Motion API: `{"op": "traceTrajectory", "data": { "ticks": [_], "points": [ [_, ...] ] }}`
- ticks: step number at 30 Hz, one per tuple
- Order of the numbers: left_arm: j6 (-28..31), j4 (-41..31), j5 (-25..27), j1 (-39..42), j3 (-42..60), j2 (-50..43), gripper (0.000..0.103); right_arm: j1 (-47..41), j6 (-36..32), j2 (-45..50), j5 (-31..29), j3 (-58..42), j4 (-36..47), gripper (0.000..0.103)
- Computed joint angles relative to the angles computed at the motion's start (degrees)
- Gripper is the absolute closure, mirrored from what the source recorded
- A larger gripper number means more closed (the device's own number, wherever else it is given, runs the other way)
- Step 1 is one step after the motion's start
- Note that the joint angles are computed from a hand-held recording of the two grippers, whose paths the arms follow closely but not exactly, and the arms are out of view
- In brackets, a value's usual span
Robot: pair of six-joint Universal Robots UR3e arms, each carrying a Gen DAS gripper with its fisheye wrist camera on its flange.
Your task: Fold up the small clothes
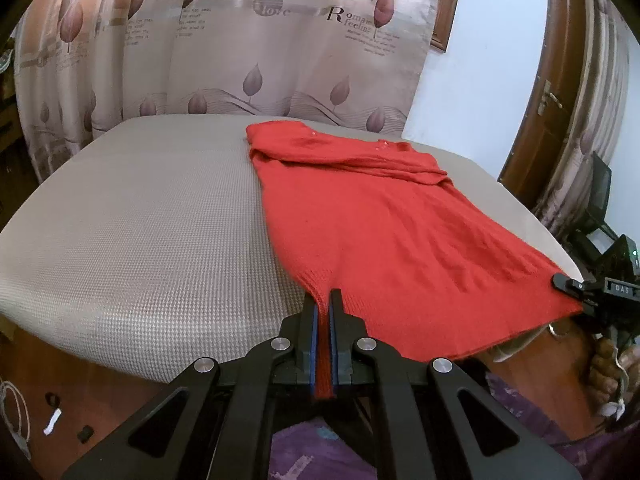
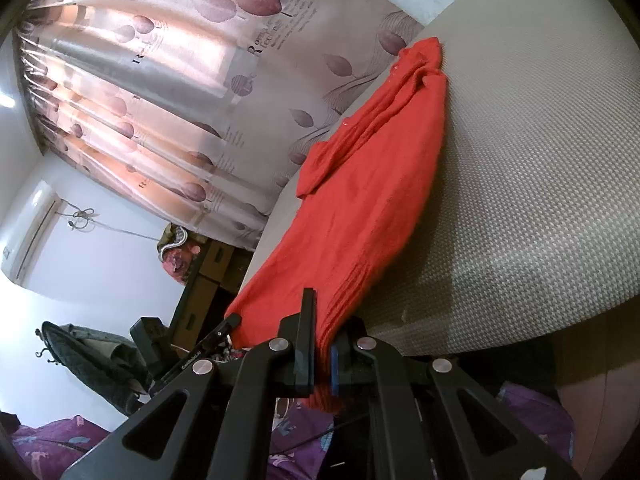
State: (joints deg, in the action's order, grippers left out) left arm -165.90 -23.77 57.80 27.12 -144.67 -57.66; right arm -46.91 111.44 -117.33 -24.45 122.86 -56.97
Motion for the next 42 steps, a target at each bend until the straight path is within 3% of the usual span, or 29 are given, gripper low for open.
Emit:
{"op": "traceTrajectory", "data": {
  "ticks": [7,14,19,22,25,29,33,35,38,42],
  "points": [
    [2.85,-3.49,-2.30,2.45,-0.94,3.15,0.099,-2.51,-5.30,0.27,-1.53,-1.83,6.63,0.096],
    [10.04,-16.19,-7.66,8.62,-1.17,12.30,0.099,-4.58,-9.34,-0.36,-3.38,-5.01,13.78,0.096],
    [19.54,-37.09,-15.34,17.18,2.14,23.49,0.099,-6.19,-13.49,-1.17,-4.81,-8.94,21.39,0.096],
    [29.87,-57.05,-21.33,24.88,7.65,30.43,0.099,-8.31,-17.66,-1.91,-6.77,-12.18,27.89,0.096],
    [32.49,-62.65,-23.53,26.94,11.24,29.84,0.099,-7.98,-18.45,-0.39,-6.51,-16.36,30.56,0.096],
    [26.41,-54.97,-24.93,24.79,14.48,21.94,0.099,-5.72,-17.29,2.97,-4.16,-22.47,31.87,0.096],
    [12.05,-33.25,-22.90,17.32,17.91,7.61,0.099,0.14,-10.45,7.83,0.64,-28.43,25.15,0.096],
    [4.86,-21.67,-19.70,12.22,21.30,-1.02,0.099,3.95,-3.62,10.61,3.19,-30.40,16.98,0.096],
    [-2.04,-11.46,-15.26,6.68,26.59,-10.71,0.099,8.53,7.97,13.98,4.88,-31.10,1.59,0.096],
    [-10.36,-3.95,-9.37,0.12,38.03,-25.41,0.099,14.36,25.40,22.30,5.33,-33.28,-22.75,0.096]
  ]
}}
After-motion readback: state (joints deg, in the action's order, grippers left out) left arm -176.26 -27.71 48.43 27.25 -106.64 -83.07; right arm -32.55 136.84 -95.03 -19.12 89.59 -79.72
